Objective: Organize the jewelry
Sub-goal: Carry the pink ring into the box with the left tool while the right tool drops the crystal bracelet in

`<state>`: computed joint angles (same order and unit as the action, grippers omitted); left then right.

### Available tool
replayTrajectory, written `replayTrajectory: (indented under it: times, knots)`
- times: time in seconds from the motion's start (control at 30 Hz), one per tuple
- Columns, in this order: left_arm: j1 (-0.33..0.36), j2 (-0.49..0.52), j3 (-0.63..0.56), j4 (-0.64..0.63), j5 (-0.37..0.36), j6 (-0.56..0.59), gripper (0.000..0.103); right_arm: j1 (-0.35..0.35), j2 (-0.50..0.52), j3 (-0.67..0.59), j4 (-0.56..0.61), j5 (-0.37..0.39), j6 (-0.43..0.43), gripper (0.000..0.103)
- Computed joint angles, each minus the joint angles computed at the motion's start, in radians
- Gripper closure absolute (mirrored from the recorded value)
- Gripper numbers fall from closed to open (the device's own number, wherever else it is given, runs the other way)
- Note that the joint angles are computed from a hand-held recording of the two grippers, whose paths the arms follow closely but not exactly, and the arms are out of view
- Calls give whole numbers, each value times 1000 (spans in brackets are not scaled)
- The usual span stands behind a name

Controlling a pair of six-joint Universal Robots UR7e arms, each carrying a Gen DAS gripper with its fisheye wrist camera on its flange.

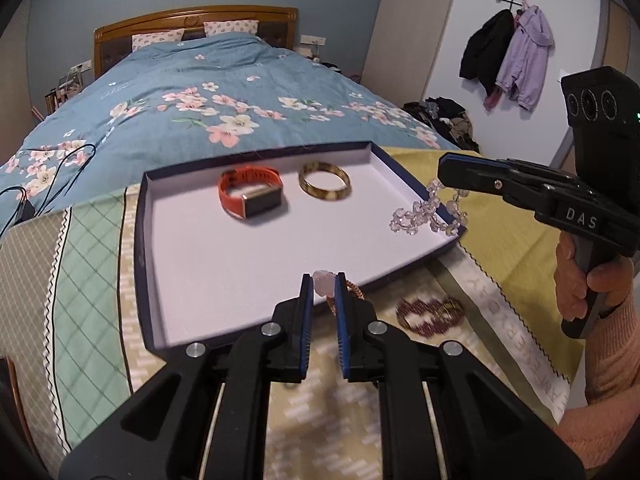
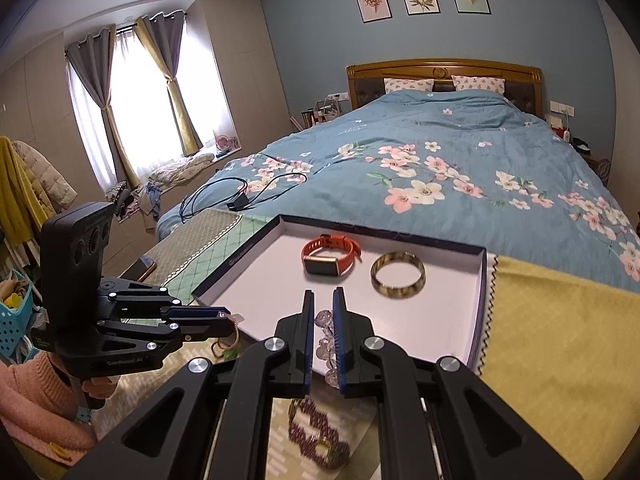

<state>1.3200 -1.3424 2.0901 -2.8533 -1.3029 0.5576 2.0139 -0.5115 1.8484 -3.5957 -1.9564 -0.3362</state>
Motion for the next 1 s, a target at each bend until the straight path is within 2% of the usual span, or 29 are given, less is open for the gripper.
replayTrajectory:
  times: [0.27,0.7,1.0]
  knots:
    - [-3,59,-72,-11,33,-10,92,-15,37,-90,67,2,-11,96]
    - [-6,190,-177,-28,116,-5,92,-58,85,-193,157,43,50,96]
    - [9,275,-254,-6,160,-29,92,-80,113,-237,189,11,71,96]
